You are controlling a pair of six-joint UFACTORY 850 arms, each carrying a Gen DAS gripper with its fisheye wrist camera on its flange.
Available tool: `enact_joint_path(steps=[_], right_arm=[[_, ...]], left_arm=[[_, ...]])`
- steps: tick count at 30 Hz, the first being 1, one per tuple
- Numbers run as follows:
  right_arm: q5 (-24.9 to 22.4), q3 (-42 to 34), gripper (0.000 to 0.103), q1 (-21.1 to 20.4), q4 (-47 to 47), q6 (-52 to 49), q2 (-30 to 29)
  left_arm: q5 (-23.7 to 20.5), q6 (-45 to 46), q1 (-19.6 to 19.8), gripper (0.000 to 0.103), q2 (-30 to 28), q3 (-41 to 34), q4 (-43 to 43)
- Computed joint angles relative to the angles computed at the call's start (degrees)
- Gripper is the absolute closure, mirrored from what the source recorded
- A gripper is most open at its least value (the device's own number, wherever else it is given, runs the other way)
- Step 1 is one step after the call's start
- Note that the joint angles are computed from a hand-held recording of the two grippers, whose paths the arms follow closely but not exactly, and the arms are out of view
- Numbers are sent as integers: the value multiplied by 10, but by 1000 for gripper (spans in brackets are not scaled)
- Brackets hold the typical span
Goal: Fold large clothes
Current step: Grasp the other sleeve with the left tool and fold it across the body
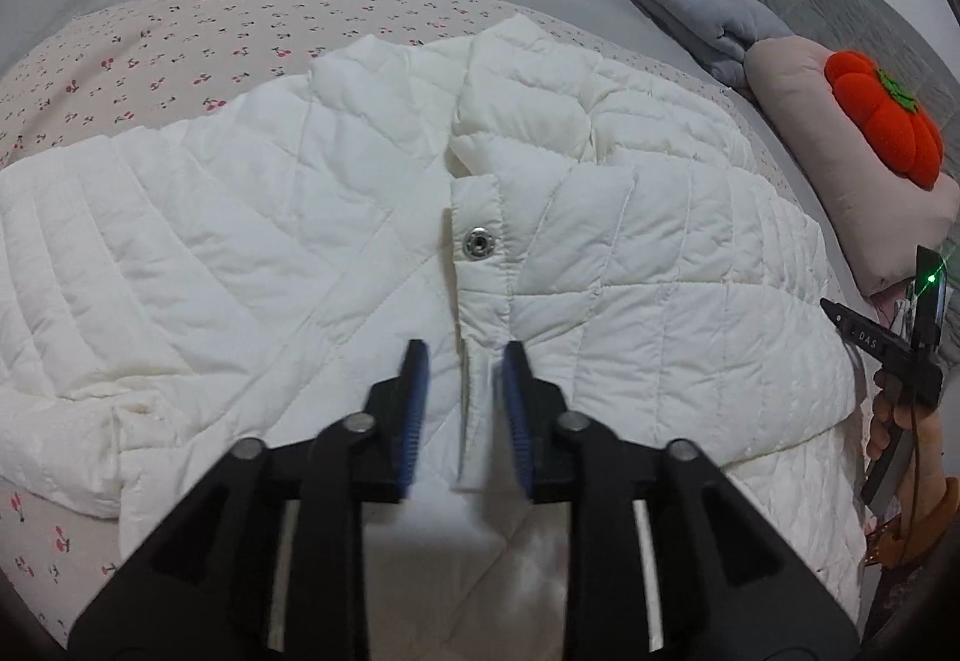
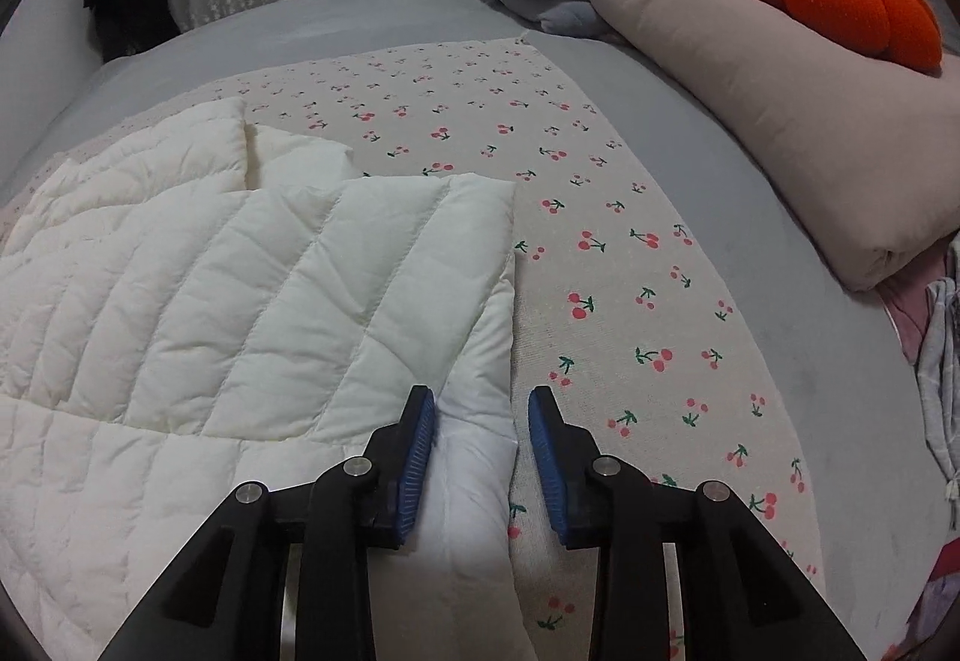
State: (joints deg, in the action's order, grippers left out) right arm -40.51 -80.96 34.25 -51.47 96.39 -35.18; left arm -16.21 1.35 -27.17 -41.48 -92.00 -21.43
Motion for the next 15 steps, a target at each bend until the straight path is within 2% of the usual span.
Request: enact_joint_path(steps=[1,2,3,5,6,8,13,15], right_arm=[[0,4,54,3,5,-2,6],[1,1,44,7,16,-5,10],[12,5,40,11,24,-5,17],[37,7,29,19,37,-11,29],[45,6,28,26,44,-23,33],[40,-14,22,44,52,-46,27],[27,-66,20,82,66,-141,-1],[18,-85,20,94,69,-166,-14]], left_arm=[[3,-6,3,37,13,13,6],[6,-35,4,31,25,24,36],[15,-61,5,26,40,40,60],[21,-104,16,24,67,70,98],[19,-130,22,23,80,84,117],[23,-182,37,21,105,115,155],[37,-387,80,21,158,195,324],[42,-426,102,21,173,223,335]])
